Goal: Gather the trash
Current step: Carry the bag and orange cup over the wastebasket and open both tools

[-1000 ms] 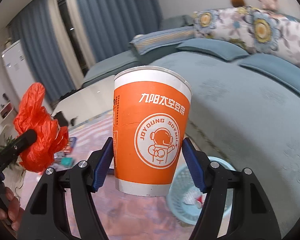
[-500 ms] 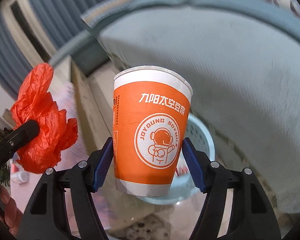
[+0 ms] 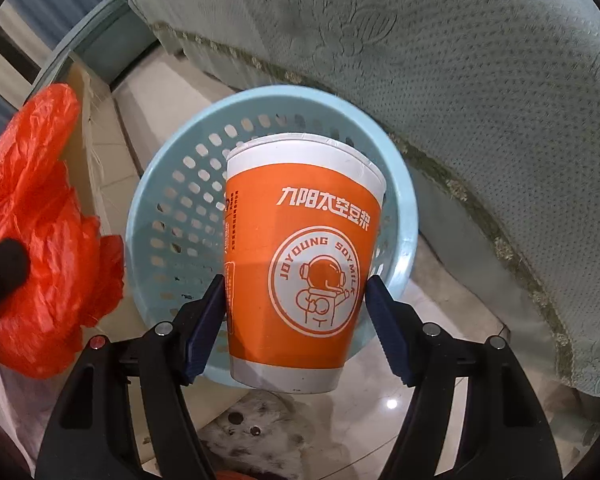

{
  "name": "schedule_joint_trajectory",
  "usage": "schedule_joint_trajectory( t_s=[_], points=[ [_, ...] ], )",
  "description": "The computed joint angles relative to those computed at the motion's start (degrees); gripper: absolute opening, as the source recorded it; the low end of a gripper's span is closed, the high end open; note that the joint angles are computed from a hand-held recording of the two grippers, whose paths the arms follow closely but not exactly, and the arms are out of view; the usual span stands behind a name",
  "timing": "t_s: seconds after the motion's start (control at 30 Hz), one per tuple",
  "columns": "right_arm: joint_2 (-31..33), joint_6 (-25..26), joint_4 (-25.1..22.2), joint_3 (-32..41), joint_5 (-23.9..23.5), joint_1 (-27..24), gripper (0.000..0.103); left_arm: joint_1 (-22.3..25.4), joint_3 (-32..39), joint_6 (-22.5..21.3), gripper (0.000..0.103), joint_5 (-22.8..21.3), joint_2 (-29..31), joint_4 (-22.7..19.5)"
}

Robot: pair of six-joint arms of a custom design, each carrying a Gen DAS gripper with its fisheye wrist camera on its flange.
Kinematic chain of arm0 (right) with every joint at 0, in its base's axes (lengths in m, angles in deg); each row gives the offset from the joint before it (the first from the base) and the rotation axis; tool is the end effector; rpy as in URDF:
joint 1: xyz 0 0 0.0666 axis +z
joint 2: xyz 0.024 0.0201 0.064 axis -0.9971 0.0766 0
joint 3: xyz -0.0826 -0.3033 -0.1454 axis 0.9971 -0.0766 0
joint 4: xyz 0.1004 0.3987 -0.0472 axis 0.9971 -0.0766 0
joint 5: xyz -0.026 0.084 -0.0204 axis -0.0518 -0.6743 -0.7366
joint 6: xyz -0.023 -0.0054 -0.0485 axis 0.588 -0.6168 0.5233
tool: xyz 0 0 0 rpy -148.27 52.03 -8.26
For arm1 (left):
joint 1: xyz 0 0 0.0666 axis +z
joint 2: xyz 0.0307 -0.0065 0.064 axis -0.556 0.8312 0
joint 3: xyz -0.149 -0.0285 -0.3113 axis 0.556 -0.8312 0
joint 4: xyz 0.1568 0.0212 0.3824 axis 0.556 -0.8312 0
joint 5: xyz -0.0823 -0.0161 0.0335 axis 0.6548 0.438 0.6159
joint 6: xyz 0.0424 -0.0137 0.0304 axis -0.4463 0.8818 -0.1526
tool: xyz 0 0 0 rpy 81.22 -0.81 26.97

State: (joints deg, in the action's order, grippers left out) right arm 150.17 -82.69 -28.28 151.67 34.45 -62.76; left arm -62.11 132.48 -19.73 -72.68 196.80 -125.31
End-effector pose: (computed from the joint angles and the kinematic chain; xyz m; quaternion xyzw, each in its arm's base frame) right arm 0.6091 0.2594 0.2712 0.0554 0.9814 0.1173 0.1417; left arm 0.6174 -0.3377 0.3295 0.1002 0.9630 -0.1441 0.2047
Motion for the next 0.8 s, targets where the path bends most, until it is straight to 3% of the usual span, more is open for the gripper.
schedule_joint_trajectory(
  t_s=[0.47,0.57,0.8],
  points=[
    [1.8,-1.5,-0.7,0.8,-2.3,-0.1,0.067,-0.2,2.3,-0.6,0.042,-0.4,1.5,-2.0],
    [1.6,-1.5,-0.8,0.7,-2.0,-0.1,0.068,-0.1,0.9,0.3,0.049,-0.2,0.5,-1.1],
    [-0.1,-2.1,0.2,-0.3,-2.2,-0.2,0.068,0.1,-3.5,0.2,0.055,-0.4,-3.1,1.5]
  ],
)
